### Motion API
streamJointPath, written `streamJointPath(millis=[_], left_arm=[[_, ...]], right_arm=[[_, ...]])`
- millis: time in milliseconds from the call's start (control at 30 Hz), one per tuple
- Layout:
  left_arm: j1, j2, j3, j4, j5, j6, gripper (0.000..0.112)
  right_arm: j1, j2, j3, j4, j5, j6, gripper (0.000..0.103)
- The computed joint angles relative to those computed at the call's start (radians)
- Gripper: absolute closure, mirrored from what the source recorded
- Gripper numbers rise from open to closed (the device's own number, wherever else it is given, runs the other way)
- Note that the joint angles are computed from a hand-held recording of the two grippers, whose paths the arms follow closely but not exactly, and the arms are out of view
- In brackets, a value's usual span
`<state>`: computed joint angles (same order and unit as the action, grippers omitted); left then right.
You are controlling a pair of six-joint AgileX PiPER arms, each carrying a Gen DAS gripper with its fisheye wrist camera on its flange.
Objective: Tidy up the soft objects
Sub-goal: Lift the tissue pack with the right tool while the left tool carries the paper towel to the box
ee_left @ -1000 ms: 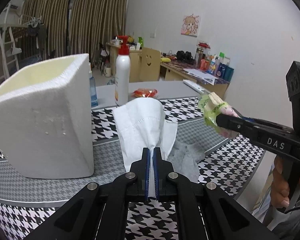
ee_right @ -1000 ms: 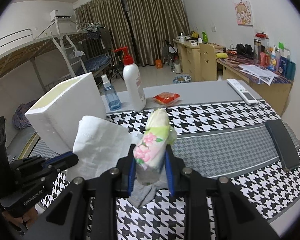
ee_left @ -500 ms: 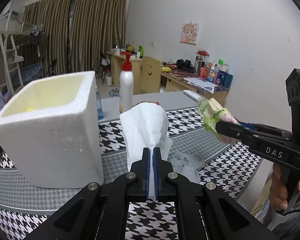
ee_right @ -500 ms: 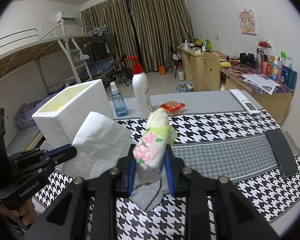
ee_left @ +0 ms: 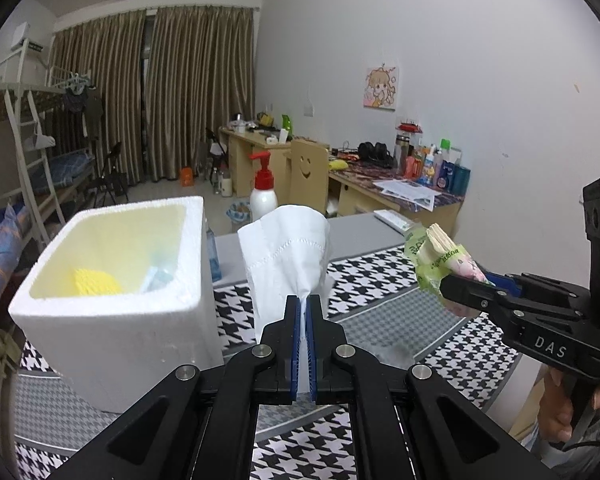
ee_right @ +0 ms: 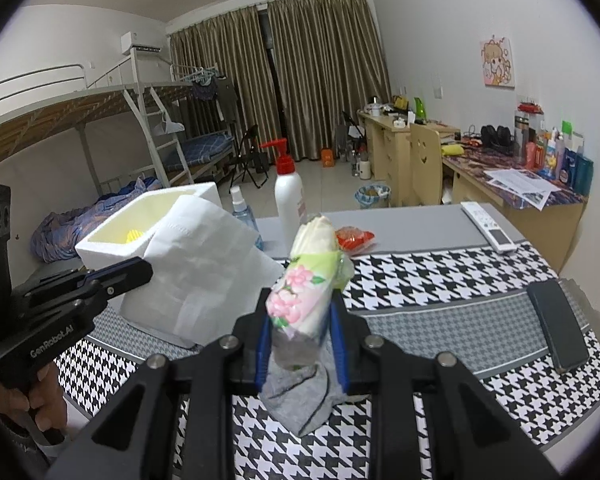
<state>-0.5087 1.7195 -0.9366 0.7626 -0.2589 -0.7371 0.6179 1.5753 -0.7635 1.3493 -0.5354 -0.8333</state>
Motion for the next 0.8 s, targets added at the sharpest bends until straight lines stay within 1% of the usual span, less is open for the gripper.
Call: streamJointPath(millis=[167,267,367,433,633,667,733,800], left_arm=[[-0.005,-0.009,-0.010,-0.034,0.009,0.032,0.109],[-0.004,-0.013,-0.024,-0.025,0.022,0.021,0.109],[-0.004,-0.020,-0.029,-0.054,0.027,0.054,0.109],[-0.001,-0.022,-0.036,-0.031,0.029,0.032,0.109],[0.003,-0.020,-0.068,-0.039,0.051,0.032,0.109],[0.003,-0.018,-0.073,-0.062,0.057,0.053,0.109],[0.007,-0.018,-0.084,-0.038,0.064,0.028,0.109],[0.009,-0.018,-0.090,-0.054,0.068,0.045,0.109]], right_arm=[[0.002,-0.010,-0.015,0.001,-0.005,-0.024,0.073],[0.004,-0.013,-0.026,0.008,-0.008,-0.043,0.073],[0.007,-0.017,-0.030,0.003,-0.011,-0.047,0.073],[0.009,-0.016,-0.037,0.006,-0.016,-0.055,0.073],[0.013,-0.016,-0.054,0.004,-0.014,-0.070,0.073],[0.015,-0.018,-0.056,0.002,-0.016,-0.070,0.073],[0.016,-0.018,-0.062,0.003,-0.016,-0.075,0.073],[0.015,-0.015,-0.073,0.007,-0.014,-0.087,0.073]])
